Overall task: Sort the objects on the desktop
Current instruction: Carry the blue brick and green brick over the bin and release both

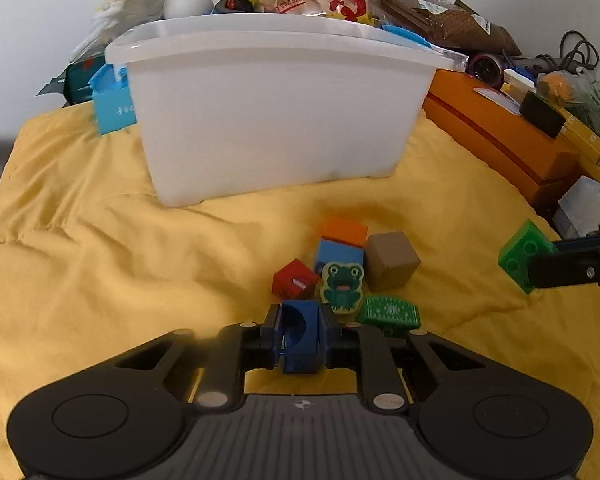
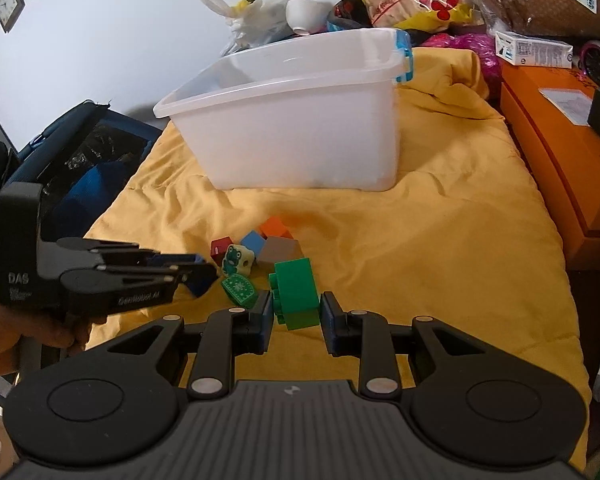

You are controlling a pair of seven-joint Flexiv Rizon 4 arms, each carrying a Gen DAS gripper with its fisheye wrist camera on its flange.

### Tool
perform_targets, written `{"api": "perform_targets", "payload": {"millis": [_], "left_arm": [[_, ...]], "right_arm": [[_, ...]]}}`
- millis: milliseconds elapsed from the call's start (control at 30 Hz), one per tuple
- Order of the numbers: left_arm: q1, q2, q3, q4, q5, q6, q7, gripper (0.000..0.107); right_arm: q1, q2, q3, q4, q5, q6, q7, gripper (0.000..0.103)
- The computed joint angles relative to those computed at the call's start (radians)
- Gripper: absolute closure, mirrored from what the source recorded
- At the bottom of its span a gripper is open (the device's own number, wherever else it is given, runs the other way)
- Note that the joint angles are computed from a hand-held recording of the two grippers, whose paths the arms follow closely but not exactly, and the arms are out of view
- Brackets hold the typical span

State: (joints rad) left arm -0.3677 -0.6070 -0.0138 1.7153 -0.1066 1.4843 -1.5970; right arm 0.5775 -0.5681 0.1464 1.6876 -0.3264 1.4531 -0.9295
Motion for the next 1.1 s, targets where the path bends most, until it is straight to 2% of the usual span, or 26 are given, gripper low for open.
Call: {"api": "perform_targets", "payload": {"millis": [133, 267, 433, 600, 700, 900, 1100], "left_arm": [[-0.004, 0.017, 0.009, 0.023, 0.001, 0.008, -0.019, 0.086], [-0.031, 0.036, 0.047, 0.038, 0.012, 0.027, -0.059, 0.086], [-0.029, 0.094, 0.055, 0.059, 0.02, 0.091, -0.076, 0.086], [-0.083, 0.134, 0.147, 0.018, 0.04, 0.059, -0.137, 0.086], [-0.083, 0.141, 0.166, -0.022, 0.059, 0.039, -0.176, 0.086], [-0.042, 0.131, 0.151, -0.118, 0.088, -0.015, -0.21, 0.086], [0.027, 0.086, 0.091, -0.253, 0.077, -0.111, -0.194, 0.086]], "right_arm": [[-0.002, -0.003, 0.005, -0.003, 0.003, 0.002, -0.004, 0.074], [-0.004, -0.008, 0.009, -0.013, 0.006, 0.003, -0.009, 0.074], [0.009, -0.013, -0.009, -0.039, -0.003, 0.023, -0.01, 0.074], [0.053, -0.027, -0.077, -0.095, -0.032, 0.044, 0.033, 0.074], [0.056, -0.04, -0.089, -0.142, -0.051, 0.035, 0.04, 0.074], [0.029, -0.076, -0.068, -0.254, -0.07, -0.018, -0.004, 0.074], [-0.013, -0.151, -0.015, -0.46, -0.026, -0.162, -0.073, 0.074]]}}
